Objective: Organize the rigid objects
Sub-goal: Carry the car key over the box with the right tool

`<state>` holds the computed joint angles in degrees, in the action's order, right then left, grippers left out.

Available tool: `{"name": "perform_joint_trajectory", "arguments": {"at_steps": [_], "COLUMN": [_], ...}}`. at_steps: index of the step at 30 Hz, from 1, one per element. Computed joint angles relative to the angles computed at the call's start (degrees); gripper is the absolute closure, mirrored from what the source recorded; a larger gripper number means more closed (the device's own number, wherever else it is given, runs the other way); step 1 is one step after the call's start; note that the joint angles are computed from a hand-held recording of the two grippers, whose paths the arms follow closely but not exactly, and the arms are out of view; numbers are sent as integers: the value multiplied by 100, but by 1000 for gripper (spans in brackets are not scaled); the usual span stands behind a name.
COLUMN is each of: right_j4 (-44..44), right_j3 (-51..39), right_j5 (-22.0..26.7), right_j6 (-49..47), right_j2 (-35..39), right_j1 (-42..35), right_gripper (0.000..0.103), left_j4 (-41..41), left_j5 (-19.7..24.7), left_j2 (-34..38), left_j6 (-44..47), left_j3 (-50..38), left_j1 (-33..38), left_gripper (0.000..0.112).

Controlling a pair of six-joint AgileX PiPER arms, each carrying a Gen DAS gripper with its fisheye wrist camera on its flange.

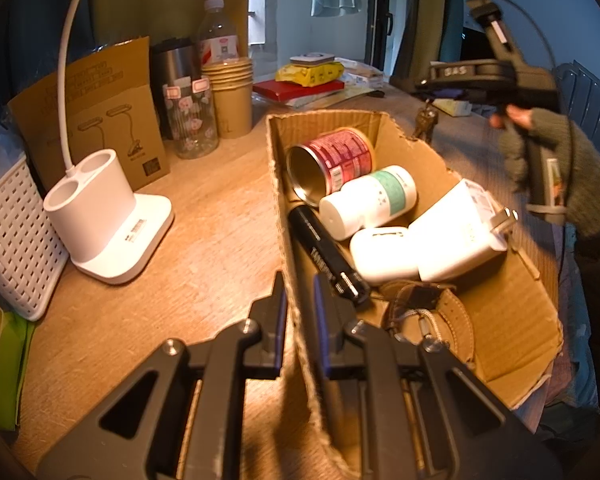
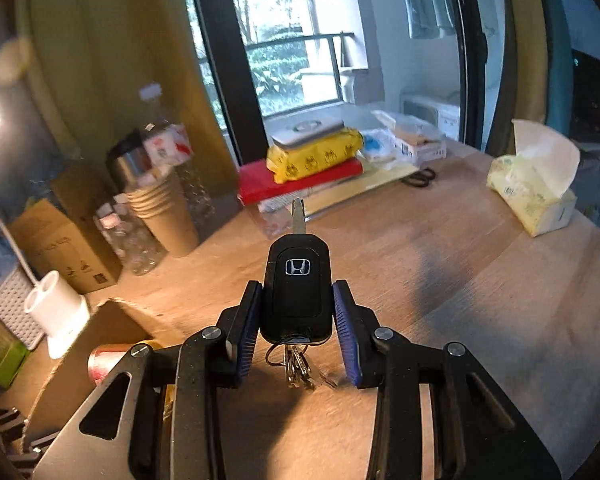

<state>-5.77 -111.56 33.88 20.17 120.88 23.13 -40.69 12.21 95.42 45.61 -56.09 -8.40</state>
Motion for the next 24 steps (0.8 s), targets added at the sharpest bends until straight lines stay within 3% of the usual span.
{"name": "perform_joint_trajectory", "arguments": {"at_steps": [12,24], "right_j4": [-265,-346], "right_j3": [910,834], "right_j5": [-494,-504], "right_j6": [81,-28], "right_j2": [-1151,-1376], "right_j1": [482,1114], "right_gripper": [66,66], "left_j4": [-80,-71], "left_j5": [0,-7], "left_j2": [-17,-29], "left_j6": [118,109], "left_j3": [13,16], "left_j1": [26,24], "left_gripper": [98,98]}}
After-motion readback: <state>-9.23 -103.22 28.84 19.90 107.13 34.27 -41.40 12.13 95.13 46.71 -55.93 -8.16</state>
